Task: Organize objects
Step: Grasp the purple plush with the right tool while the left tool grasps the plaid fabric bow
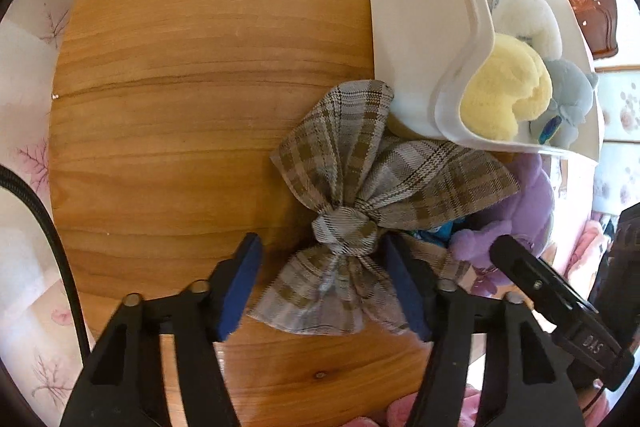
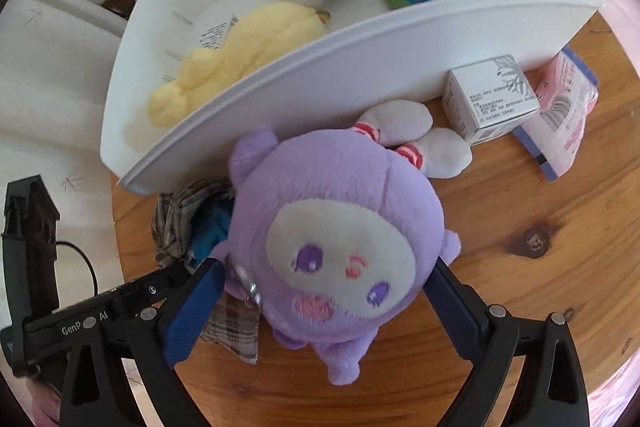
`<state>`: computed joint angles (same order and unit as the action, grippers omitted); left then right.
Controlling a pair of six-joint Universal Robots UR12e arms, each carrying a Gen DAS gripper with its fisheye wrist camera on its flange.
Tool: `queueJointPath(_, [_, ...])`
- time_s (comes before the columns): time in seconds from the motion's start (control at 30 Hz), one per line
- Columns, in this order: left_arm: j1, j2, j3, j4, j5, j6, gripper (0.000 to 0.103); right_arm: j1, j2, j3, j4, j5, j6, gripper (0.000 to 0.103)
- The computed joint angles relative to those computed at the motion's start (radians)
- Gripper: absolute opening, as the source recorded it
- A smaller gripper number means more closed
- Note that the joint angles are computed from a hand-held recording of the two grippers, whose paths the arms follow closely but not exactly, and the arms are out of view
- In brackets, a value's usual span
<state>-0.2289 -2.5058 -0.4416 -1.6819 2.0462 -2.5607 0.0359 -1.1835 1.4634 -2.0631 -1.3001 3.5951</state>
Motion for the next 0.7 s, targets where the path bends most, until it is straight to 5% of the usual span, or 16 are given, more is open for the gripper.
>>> queueJointPath(0.37, [-0.005,0.051,-0.08,0.045,0.039,0.066,0.03,0.004,0.002,-0.001,0.023,0.006,-0.007,0.095])
queueJointPath(0.7, [0.003,0.086,-0.118,0.068,0.037,0.1,0.027,0.001,-0.023,0.031,0.005,0.029,-0.017,0.082])
